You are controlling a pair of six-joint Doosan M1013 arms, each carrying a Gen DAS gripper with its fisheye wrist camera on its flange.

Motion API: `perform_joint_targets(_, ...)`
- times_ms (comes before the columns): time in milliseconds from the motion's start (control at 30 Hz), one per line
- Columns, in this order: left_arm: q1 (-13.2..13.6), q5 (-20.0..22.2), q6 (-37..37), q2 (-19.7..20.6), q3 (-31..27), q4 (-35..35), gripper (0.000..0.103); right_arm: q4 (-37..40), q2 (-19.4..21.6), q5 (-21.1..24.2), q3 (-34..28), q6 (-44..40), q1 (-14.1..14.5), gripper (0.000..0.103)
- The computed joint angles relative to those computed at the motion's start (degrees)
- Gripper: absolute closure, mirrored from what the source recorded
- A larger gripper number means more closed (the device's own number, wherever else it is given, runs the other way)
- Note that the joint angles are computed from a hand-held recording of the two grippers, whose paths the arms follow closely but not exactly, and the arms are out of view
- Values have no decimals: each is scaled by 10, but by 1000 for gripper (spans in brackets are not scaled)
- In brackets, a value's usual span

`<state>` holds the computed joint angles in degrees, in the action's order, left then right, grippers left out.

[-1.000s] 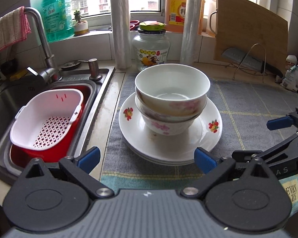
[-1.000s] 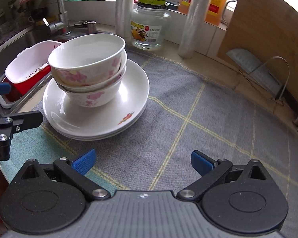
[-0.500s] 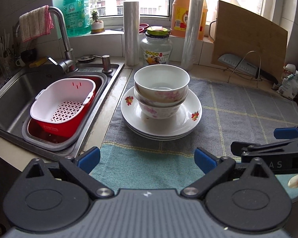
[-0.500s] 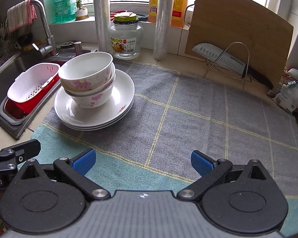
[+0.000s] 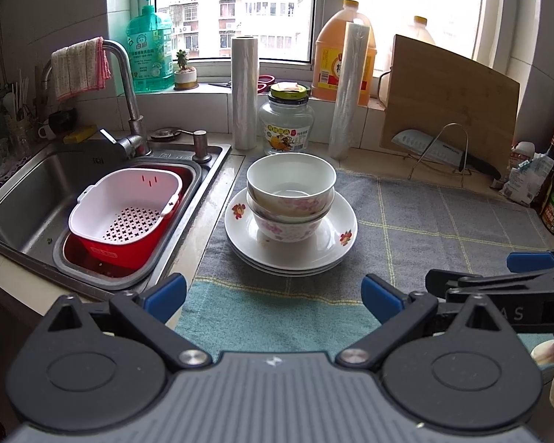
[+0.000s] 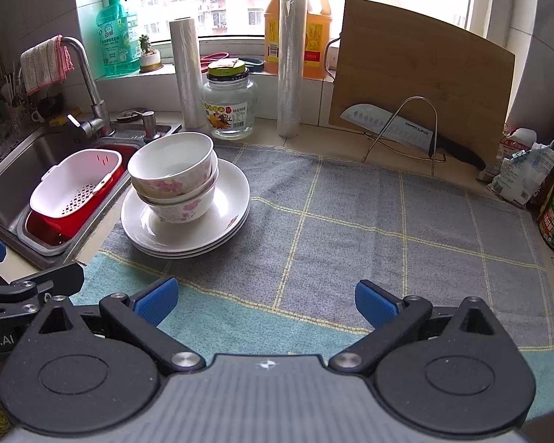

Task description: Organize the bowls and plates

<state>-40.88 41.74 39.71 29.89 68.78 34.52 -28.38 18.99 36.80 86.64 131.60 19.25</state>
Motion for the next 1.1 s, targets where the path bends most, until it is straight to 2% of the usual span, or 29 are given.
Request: perform_joint_targets(1100,0,-12,-1,-2,-2,22,2,-67,-2,7,0,64,9,0)
